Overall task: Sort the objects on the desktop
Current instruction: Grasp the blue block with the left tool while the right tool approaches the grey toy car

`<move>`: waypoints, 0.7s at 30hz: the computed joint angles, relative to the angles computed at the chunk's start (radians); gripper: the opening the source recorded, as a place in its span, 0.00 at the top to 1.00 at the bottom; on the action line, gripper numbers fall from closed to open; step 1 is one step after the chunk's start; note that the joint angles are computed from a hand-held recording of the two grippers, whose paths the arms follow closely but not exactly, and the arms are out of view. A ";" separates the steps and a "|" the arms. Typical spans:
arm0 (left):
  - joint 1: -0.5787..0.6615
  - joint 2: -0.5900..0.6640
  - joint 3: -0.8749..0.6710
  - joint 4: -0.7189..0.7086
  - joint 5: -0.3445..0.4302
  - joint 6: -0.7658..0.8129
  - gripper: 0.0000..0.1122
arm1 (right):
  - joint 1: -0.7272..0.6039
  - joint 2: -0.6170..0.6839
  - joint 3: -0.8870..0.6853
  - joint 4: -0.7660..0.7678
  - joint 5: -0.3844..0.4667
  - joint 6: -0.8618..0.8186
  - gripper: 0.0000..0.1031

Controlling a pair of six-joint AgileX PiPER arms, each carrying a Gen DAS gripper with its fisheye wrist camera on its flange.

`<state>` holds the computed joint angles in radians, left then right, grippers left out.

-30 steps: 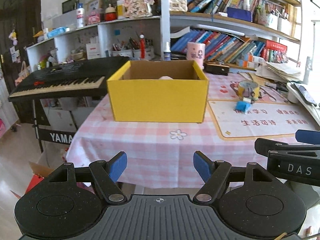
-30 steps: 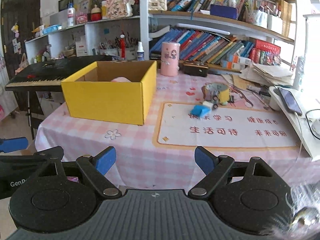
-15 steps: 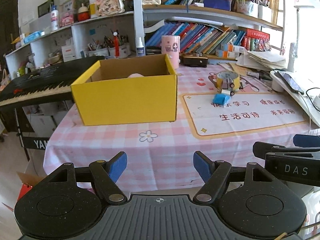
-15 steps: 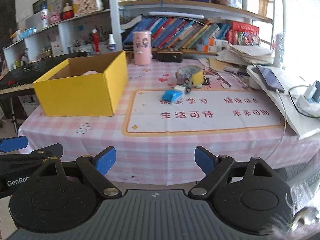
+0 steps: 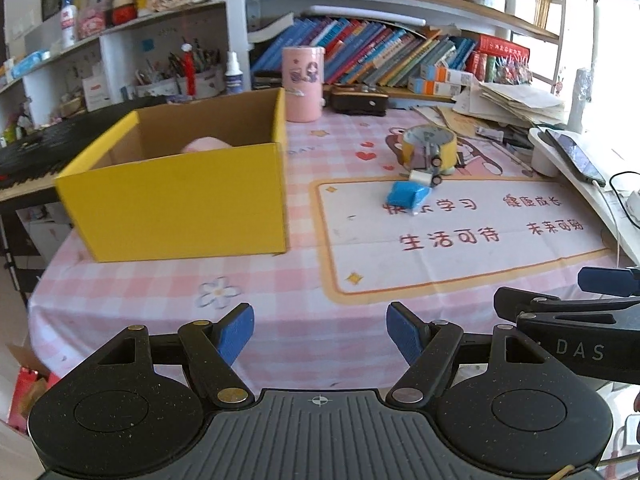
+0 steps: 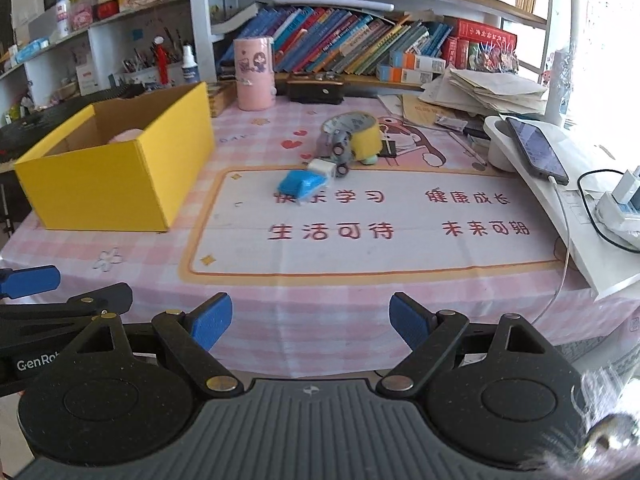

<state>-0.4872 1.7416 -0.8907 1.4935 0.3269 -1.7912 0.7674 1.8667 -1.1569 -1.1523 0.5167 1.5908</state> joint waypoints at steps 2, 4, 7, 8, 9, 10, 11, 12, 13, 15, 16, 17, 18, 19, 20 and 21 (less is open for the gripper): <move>-0.007 0.045 -0.058 -0.065 0.000 0.062 0.33 | -0.039 0.009 -0.012 0.027 -0.022 -0.052 0.17; -0.016 0.091 -0.123 -0.147 0.005 0.139 0.33 | -0.079 0.020 -0.025 0.056 -0.044 -0.106 0.17; -0.032 0.153 -0.220 -0.286 0.028 0.276 0.33 | -0.138 0.038 -0.050 0.117 -0.076 -0.201 0.17; -0.038 0.173 -0.251 -0.320 0.041 0.310 0.33 | -0.160 0.045 -0.062 0.150 -0.086 -0.245 0.17; -0.044 0.191 -0.279 -0.344 0.054 0.335 0.33 | -0.181 0.051 -0.072 0.181 -0.097 -0.288 0.17; -0.050 0.210 -0.311 -0.374 0.070 0.366 0.34 | -0.202 0.057 -0.081 0.208 -0.113 -0.329 0.17; -0.055 0.232 -0.347 -0.408 0.087 0.396 0.34 | -0.217 0.063 -0.089 0.227 -0.125 -0.358 0.17; -0.060 0.247 -0.373 -0.434 0.100 0.415 0.34 | -0.237 0.071 -0.099 0.257 -0.138 -0.400 0.17; -0.064 0.263 -0.400 -0.460 0.111 0.436 0.34 | -0.254 0.080 -0.110 0.288 -0.150 -0.441 0.17; -0.070 0.295 -0.455 -0.505 0.134 0.479 0.34 | -0.292 0.097 -0.132 0.365 -0.176 -0.534 0.17; -0.074 0.310 -0.480 -0.520 0.144 0.496 0.34 | -0.306 0.103 -0.141 0.400 -0.185 -0.577 0.17; -0.078 0.328 -0.511 -0.536 0.156 0.513 0.34 | -0.322 0.110 -0.151 0.436 -0.196 -0.623 0.17; -0.080 0.343 -0.536 -0.548 0.163 0.527 0.34 | -0.340 0.119 -0.162 0.479 -0.206 -0.676 0.17; -0.081 0.360 -0.563 -0.559 0.169 0.539 0.35 | -0.353 0.128 -0.176 0.519 -0.212 -0.723 0.17; -0.083 0.375 -0.589 -0.566 0.175 0.548 0.35 | -0.369 0.138 -0.191 0.561 -0.219 -0.772 0.17; -0.084 0.393 -0.619 -0.571 0.181 0.557 0.35 | -0.385 0.148 -0.207 0.596 -0.224 -0.809 0.17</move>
